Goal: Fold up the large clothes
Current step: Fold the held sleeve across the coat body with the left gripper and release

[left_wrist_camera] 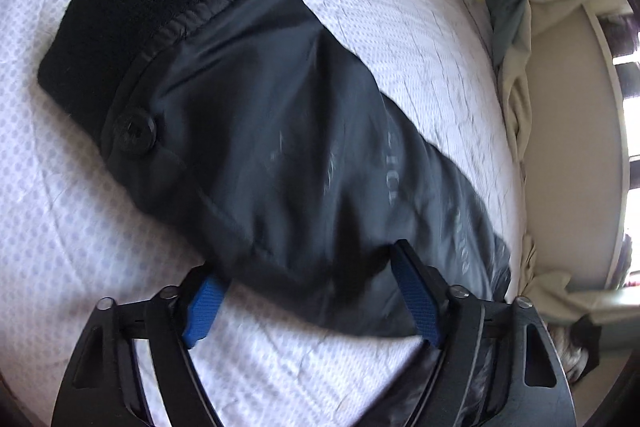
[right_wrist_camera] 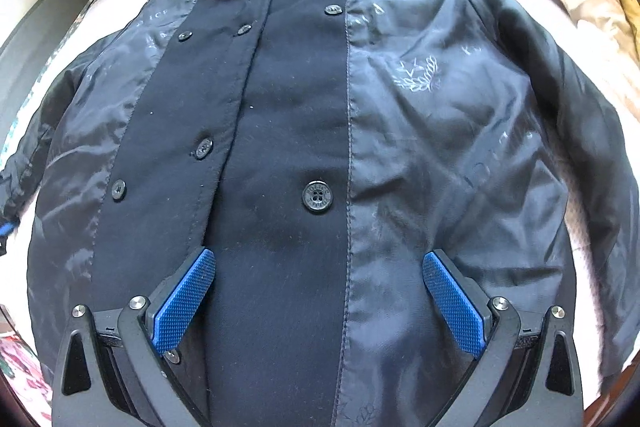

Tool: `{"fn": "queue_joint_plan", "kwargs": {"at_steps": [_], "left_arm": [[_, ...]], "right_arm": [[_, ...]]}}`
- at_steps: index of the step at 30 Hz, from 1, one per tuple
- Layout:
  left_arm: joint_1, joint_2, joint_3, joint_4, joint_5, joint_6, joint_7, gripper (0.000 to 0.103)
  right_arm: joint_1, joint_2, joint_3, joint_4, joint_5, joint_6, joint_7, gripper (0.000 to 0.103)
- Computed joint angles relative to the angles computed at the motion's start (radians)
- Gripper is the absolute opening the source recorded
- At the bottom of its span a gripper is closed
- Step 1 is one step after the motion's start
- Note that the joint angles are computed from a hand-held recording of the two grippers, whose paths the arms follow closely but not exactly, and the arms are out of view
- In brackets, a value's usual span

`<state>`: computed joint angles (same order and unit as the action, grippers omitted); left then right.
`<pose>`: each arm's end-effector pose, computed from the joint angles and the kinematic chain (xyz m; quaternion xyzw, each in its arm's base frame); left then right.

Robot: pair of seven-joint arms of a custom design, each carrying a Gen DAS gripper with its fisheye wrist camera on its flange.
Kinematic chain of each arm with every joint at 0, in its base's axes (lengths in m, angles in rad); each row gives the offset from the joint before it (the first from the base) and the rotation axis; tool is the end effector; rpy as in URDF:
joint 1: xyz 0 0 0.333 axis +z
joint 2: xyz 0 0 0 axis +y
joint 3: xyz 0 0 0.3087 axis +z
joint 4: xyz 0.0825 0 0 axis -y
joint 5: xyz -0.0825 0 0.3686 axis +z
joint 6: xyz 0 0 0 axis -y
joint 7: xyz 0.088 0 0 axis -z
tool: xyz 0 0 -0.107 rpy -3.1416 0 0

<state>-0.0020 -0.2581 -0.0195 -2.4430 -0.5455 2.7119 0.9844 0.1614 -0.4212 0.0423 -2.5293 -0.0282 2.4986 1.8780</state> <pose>0.4770 0.0078 0.4552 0.9147 -0.2671 0.3014 0.0340 0.4210 0.0879 0.4651 -0.6636 0.7223 -0.1146 0.1574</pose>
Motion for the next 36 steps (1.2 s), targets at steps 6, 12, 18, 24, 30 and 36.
{"fn": "queue_joint_plan", "kwargs": {"at_steps": [6,12,18,24,30,36], "left_arm": [[0.001,0.052,0.0,0.018,-0.004,0.062,-0.007,0.037],[0.014,0.02,-0.03,0.0,0.037,0.123,-0.023,0.016],[0.136,-0.025,-0.174,0.07,0.509,0.09,-0.267,0.015],[0.123,-0.081,-0.268,0.161,0.813,0.044,-0.378,0.015],[0.035,0.036,-0.348,0.379,1.017,-0.044,-0.372,0.015],[-0.105,0.245,-0.389,0.583,1.108,-0.148,-0.312,0.015]], "right_arm": [[-0.011,-0.007,0.029,-0.001,-0.061,0.027,0.018,0.103],[0.0,-0.027,0.022,-0.012,-0.081,0.054,0.001,0.103],[-0.026,-0.052,0.066,-0.025,-0.167,0.095,0.031,0.103],[-0.019,-0.072,0.062,-0.031,-0.177,0.111,0.031,0.103],[-0.024,-0.095,0.053,-0.039,-0.162,0.111,0.041,0.103],[-0.044,-0.134,0.054,-0.053,-0.159,0.11,0.065,0.103]]}}
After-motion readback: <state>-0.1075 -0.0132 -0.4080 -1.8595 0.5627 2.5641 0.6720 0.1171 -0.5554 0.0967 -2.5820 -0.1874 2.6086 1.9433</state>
